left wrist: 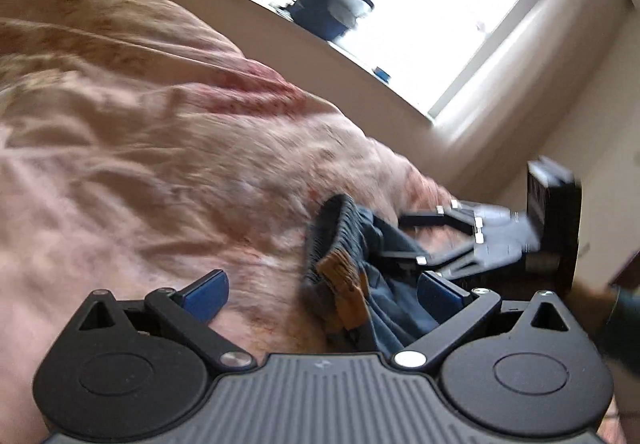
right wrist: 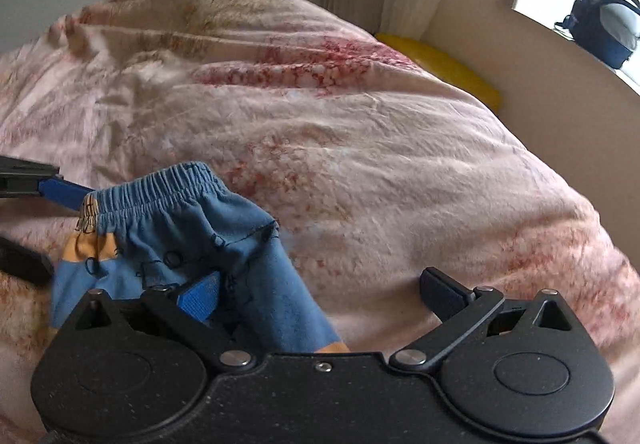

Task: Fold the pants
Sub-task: 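Close the left gripper on the elastic waistband and lift it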

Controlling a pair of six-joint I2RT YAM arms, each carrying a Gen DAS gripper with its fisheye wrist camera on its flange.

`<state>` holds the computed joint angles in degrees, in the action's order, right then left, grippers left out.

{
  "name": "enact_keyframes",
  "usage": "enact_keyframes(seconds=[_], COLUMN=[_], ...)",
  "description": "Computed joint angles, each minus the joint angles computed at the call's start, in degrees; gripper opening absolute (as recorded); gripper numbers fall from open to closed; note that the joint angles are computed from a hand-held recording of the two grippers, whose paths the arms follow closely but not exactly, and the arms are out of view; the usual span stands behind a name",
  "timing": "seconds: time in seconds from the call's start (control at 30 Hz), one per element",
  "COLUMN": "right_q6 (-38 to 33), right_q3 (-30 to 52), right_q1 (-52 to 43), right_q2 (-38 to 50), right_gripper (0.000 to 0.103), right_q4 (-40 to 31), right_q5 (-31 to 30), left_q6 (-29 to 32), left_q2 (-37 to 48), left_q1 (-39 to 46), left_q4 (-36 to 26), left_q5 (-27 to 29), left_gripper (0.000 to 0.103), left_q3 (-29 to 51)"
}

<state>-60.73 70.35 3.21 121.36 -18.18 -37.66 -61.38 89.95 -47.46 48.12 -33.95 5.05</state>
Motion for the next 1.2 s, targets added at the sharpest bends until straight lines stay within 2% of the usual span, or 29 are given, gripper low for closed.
enact_keyframes(seconds=[0.07,0.13,0.3,0.47,0.57,0.67,0.73,0.83,0.87,0.97,1.07,1.13,1.2], right_q6=[-0.42,-1.81,-3.03,-2.78,-2.67,-2.5,-1.75,1.75,2.88,0.98,-3.77,-8.2,-8.21], right_q3=[-0.66,0.32,3.16,1.36,1.12,0.87,-0.27,-6.46,-9.76,-17.01,-25.94,-33.15,-40.9], right_q1=[-1.54,-3.09,-5.53,-6.2,-6.46,-6.42,-6.03,-6.77,-8.56,-18.59,-29.5,-36.39,-40.25], right_q2=[1.09,2.17,4.81,5.42,5.52,5.25,3.27,-4.69,-8.12,-16.5,-23.21,-25.31,-25.23], right_gripper=[0.102,0.102,0.102,0.103,0.103,0.102,0.102,0.102,0.102,0.102,0.102,0.103,0.103], right_q4=[1.58,0.6,-1.55,2.01,2.51,2.79,2.7,5.38,7.45,7.56,10.54,16.87,29.32], right_q5=[-2.59,-4.3,-7.57,-9.66,-10.25,-9.95,-7.76,-2.68,-3.29,-11.61,-14.69,-15.16,-13.33], left_q6=[-2.3,-2.4,-2.32,-7.39,-9.41,-11.89,-12.75,-14.77,-15.35,-15.44,-14.91,-15.68,-17.15], left_q2=[-0.38,-0.61,4.99,11.53,11.54,10.67,11.03,11.44,12.16,14.4,15.36,14.01,12.83], left_q1=[-1.74,-2.35,0.84,2.84,2.84,2.46,2.37,1.34,1.16,0.77,0.21,-0.49,-1.18], left_q4=[-0.34,-0.48,6.18,7.36,4.86,1.65,2.59,6.54,7.88,10.78,9.49,5.52,2.03], left_q5=[-1.89,-1.07,6.35,5.61,4.84,3.49,2.98,1.91,1.55,0.9,0.1,-0.74,-1.92], left_gripper=[0.102,0.102,0.102,0.101,0.1,0.087,0.081,0.08,0.08,0.081,0.08,0.079,0.078], left_q3=[-0.52,-0.44,1.86,5.56,7.04,7.86,7.23,4.92,4.53,4.22,5.35,6.41,7.52])
